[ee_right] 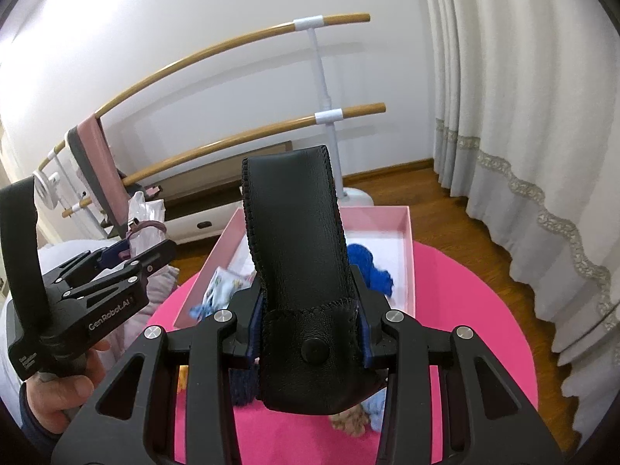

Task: Organize soft objects
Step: 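Carry the plastic pouch and black case into the pink box and open both tools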

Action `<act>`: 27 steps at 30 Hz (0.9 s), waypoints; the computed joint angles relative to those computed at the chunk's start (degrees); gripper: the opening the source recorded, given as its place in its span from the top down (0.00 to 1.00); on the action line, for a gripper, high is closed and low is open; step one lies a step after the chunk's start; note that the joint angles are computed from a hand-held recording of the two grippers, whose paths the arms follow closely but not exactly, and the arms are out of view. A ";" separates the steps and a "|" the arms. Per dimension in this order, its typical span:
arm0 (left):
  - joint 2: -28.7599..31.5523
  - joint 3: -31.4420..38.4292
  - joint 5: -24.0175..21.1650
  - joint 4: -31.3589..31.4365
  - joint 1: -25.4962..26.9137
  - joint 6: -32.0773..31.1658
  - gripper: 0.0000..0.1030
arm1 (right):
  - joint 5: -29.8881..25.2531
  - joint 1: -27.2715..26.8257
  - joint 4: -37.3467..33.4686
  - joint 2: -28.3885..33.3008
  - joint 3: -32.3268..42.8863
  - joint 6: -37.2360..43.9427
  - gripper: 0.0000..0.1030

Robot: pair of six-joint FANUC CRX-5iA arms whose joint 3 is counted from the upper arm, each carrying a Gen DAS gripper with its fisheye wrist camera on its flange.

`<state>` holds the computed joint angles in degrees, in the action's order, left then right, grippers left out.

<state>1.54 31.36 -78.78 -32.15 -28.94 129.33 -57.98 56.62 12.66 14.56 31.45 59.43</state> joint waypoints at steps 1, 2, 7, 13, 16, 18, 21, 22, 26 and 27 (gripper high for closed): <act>0.75 0.54 0.74 1.51 1.61 -0.95 0.57 | -0.70 -0.42 -0.71 1.08 1.65 0.49 0.66; 1.44 1.04 1.22 2.76 3.00 -1.80 0.57 | -0.93 -0.71 -1.19 1.52 2.28 0.80 0.66; 4.53 2.83 3.21 7.36 7.66 -5.16 0.57 | -3.41 -2.55 -5.04 5.70 8.34 2.47 0.66; 7.51 4.02 5.51 11.84 11.52 -7.84 0.57 | -5.27 -3.49 -7.64 8.95 12.00 3.12 0.66; 9.18 5.16 6.07 13.16 12.76 -9.10 0.57 | -5.75 -3.81 -8.37 9.85 12.77 2.85 0.66; 10.67 6.36 6.09 14.10 13.54 -9.77 0.56 | -6.09 -4.07 -8.86 10.55 13.38 2.72 0.66; 12.61 7.88 5.93 14.81 14.27 -10.05 0.54 | -6.40 -4.29 -9.25 11.23 13.95 2.48 0.66; 13.30 8.36 5.92 14.95 14.36 -10.00 0.52 | -6.58 -4.36 -9.32 11.51 14.24 2.45 0.66; 15.77 10.48 5.58 16.04 15.33 -11.09 0.38 | -7.33 -4.74 -9.95 12.73 15.68 2.01 0.65; 16.35 11.13 5.50 15.73 15.46 -11.09 0.27 | -7.35 -4.89 -10.30 12.90 15.72 1.71 0.65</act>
<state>17.89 42.48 -73.27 -16.42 -13.48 118.24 -65.33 51.73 2.36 27.46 47.16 61.15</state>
